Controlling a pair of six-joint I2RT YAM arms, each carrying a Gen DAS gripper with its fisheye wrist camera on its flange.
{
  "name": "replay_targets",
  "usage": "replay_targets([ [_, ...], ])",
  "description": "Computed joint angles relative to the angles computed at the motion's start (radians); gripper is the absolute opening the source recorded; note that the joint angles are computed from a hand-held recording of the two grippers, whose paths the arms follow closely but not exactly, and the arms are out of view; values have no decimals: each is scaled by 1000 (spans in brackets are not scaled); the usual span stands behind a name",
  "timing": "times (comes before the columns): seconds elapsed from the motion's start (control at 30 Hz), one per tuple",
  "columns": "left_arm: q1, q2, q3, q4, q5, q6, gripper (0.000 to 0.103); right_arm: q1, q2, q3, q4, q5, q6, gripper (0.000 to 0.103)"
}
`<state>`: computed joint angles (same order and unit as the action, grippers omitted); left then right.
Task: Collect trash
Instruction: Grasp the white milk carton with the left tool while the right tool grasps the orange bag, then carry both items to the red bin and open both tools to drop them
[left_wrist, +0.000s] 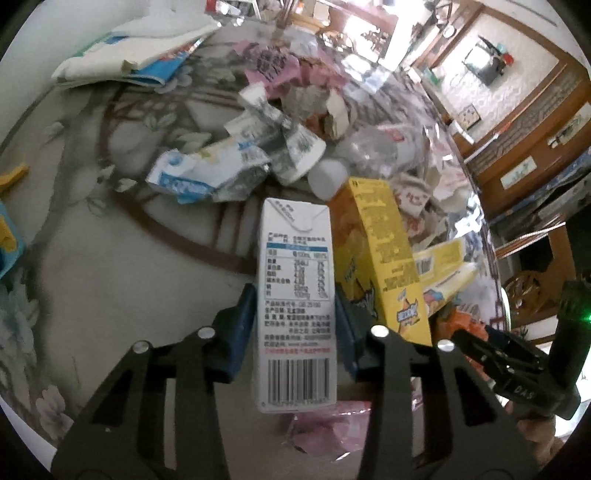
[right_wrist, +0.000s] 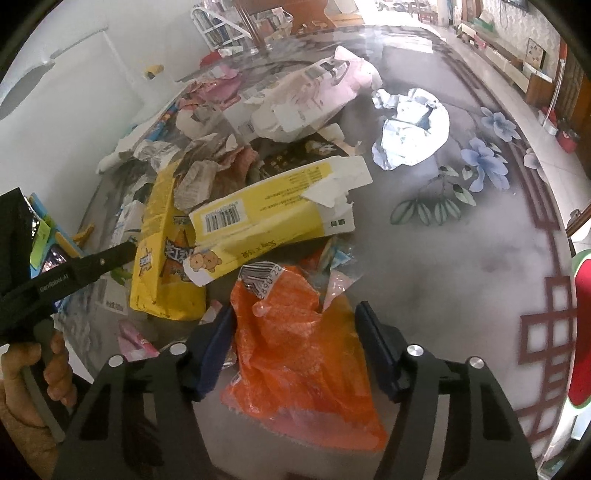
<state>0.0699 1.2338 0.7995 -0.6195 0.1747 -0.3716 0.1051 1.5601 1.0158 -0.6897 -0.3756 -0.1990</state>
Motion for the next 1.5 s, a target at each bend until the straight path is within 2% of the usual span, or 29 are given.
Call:
replay_targets([
  [0.1, 16, -87, -29, 22, -25, -13, 39, -26, -45, -9, 3, -41, 9, 61],
  [0.17, 3, -196, -64, 43, -88, -12, 39, -71, -100, -29, 2, -111, 22, 61],
  [0.27, -130, -331, -104, 33, -272, -28, 39, -152, -176, -57, 2, -211, 37, 61],
  [0.37, -285, -423, -134, 4, -353, -137, 39, -248, -205, -50, -23, -324, 40, 61],
  [0.47, -495, -395, -128, 55, -414, -268, 39, -385, -198, -5, -82, -440, 7, 61],
  [0.53, -629, -299, -74, 115, -441, -277, 39, -494, -193, 36, -114, -499, -24, 61],
  [0.6, -711, -194, -16, 181, -455, -254, 39, -624, -189, 68, -98, -492, -59, 62],
  [0.67, -749, -43, 74, 271, -388, -228, 39, -715, -157, 98, -65, -444, -80, 62],
  [0.73, -756, 75, 147, 337, -308, -225, 39, -801, -62, 157, -37, -397, -92, 62],
  [0.87, -794, 318, 338, 399, -230, -178, 39, -885, 96, 228, 58, -276, -64, 62],
  [0.97, -795, 443, 452, 413, -136, -173, 39, -921, 190, 255, 115, -250, -26, 65],
  [1.0, -805, 498, 504, 412, -108, -166, 39, -929, 201, 241, 165, -233, 1, 67],
  [1.03, -813, 534, 545, 403, -97, -158, 39, -936, 209, 227, 212, -220, 28, 73],
  [1.07, -825, 570, 589, 394, -88, -149, 39, -942, 214, 220, 238, -216, 44, 83],
  [1.13, -840, 651, 689, 366, -61, -123, 39, -963, 222, 193, 295, -205, 87, 89],
  [1.3, -881, 814, 907, 287, 16, -112, 40, -1077, 191, 139, 341, -253, 117, 89],
  [1.4, -900, 948, 1092, 198, 60, -88, 40, -1135, 137, 89, 367, -278, 113, 89],
  [1.47, -915, 1008, 1194, 129, 47, -67, 65, -1159, 97, 55, 384, -271, 97, 89],
  [1.5, -923, 1021, 1209, 130, 36, -65, 68, -1168, 84, 45, 385, -268, 83, 89],
])
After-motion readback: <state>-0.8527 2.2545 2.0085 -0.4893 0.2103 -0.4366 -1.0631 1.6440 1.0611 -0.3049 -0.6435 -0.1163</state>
